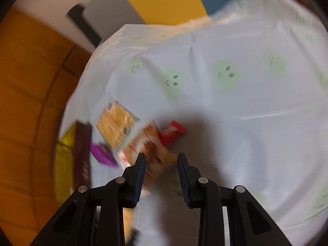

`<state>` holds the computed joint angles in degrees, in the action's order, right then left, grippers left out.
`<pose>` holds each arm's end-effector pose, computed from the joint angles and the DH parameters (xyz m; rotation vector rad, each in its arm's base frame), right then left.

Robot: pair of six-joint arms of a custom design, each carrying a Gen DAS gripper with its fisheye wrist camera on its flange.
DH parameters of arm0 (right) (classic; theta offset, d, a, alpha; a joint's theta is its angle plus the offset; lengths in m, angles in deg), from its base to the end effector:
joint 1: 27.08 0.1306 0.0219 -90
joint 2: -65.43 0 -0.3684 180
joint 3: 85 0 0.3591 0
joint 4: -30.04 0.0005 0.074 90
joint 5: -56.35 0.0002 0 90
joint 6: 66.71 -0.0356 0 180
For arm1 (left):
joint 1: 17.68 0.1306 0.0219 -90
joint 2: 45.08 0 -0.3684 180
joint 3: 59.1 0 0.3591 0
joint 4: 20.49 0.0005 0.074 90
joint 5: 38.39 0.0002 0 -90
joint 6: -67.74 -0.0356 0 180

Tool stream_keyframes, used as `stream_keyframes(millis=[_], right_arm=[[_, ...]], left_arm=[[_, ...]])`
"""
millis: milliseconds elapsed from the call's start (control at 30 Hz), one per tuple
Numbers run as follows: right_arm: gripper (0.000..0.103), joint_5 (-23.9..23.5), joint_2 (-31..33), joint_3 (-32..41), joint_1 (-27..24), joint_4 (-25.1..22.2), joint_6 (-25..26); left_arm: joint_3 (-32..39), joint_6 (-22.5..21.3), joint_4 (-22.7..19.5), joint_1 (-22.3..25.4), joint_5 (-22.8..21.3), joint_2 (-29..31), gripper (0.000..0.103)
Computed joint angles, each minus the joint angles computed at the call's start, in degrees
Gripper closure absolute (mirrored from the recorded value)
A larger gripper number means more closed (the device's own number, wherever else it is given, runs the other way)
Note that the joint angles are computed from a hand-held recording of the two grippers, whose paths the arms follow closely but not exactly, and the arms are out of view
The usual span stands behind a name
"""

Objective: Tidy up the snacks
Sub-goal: 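Grasp the small red wrapped candy with the right tool while the left tool holds the WEIDAN pack, then carry the WEIDAN cracker pack into the gold tin with the left tool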

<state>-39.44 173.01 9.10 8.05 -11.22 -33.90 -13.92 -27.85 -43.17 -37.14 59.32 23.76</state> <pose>0.4443 0.3164 0.3086 0.4735 2.6557 0.7127 0.2746 -0.1026 0.2509 0.5805 2.3160 -0.2751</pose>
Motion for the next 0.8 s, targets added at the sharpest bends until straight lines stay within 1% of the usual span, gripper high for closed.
stream_keyframes(millis=[133, 167, 233, 333, 500, 533, 600, 633, 667, 700, 733, 800], right_arm=[[0.071, -2.04, 4.00, 1.67, -1.17, 2.03, -10.09], [0.071, -2.35, 4.72, 2.03, -1.32, 2.01, -11.29], [0.071, -1.56, 6.13, 3.23, -1.34, 1.11, -13.20], [0.070, -0.84, 7.37, 4.98, -1.34, 0.14, -13.47], [0.070, 1.01, 8.35, 6.60, -1.47, -1.39, -16.52], [0.070, 1.33, 8.89, 7.69, -1.51, -2.61, -16.24], [0.071, 3.26, 10.17, 10.67, -1.16, -6.62, -14.98], [0.075, 4.65, 11.26, 12.95, -0.86, -9.58, -13.77], [0.078, 5.47, 12.46, 15.40, -0.70, -12.94, -11.92], [0.080, 7.01, 14.58, 19.38, -0.13, -17.99, -8.40], [0.085, 7.89, 15.51, 21.07, 0.20, -20.16, -5.93], [0.087, 9.72, 16.18, 22.55, 0.62, -23.23, -2.37]], left_arm=[[-0.24, 0.01, 0.37, 0.46, 0.92, -0.12, 0.043], [-0.31, -0.09, 0.65, 0.60, 1.09, 0.01, 0.043], [-0.64, -0.20, 1.18, 0.75, 1.32, -0.14, 0.043], [-0.94, 0.10, 1.55, 0.60, 1.25, -0.38, 0.043], [-1.00, 0.23, 1.57, 0.63, 1.42, -0.53, 0.043], [-0.93, 0.26, 1.64, 0.68, 1.50, -0.35, 0.043], [-0.95, 0.30, 1.52, 0.79, 1.76, -0.45, 0.044], [-1.00, 0.18, 1.53, 0.76, 1.75, -0.54, 0.043], [-1.09, 0.08, 1.51, 0.77, 1.83, -0.70, 0.043], [-1.15, 0.05, 1.58, 0.83, 1.98, -0.76, 0.043], [-1.14, -0.04, 1.76, 1.00, 2.13, -0.62, 0.043], [-1.43, -0.32, 2.15, 0.91, 1.93, -0.83, 0.043]])
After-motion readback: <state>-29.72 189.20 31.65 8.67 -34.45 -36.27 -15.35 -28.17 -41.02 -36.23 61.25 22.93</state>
